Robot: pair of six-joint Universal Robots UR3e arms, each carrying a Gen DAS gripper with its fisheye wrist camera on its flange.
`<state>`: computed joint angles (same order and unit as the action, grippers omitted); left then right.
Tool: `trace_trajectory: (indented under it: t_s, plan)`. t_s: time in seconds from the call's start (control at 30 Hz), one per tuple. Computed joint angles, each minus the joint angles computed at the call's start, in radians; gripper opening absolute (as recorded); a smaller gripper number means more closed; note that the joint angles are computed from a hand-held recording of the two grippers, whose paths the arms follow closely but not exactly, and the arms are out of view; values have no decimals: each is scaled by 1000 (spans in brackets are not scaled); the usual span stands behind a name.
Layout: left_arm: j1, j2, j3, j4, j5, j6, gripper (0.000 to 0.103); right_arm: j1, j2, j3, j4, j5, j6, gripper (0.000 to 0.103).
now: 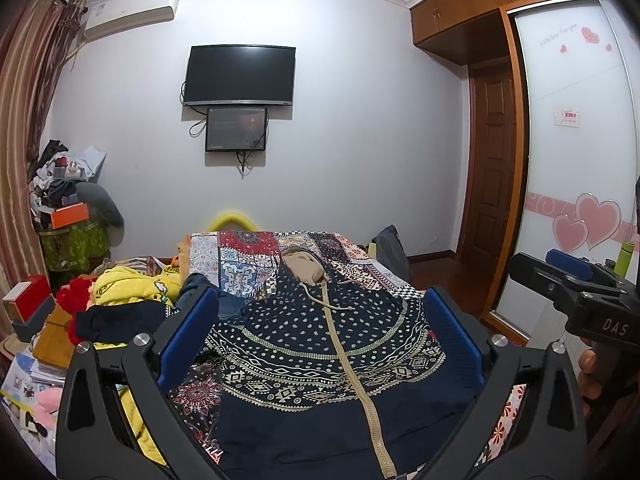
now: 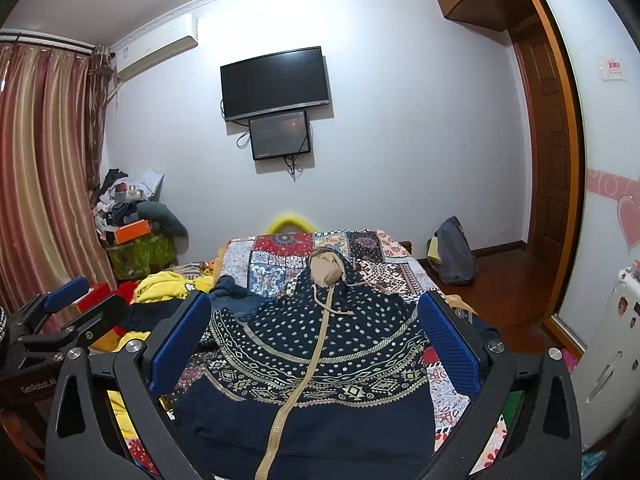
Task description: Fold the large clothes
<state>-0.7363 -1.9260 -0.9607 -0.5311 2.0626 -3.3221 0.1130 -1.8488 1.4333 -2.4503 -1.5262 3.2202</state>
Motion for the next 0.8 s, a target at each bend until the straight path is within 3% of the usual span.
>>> trace_trajectory:
  t_s: [0.8]
  plan:
    - [11,-9,1,1,-8,-10,103,0,2,1,5,0,4,103]
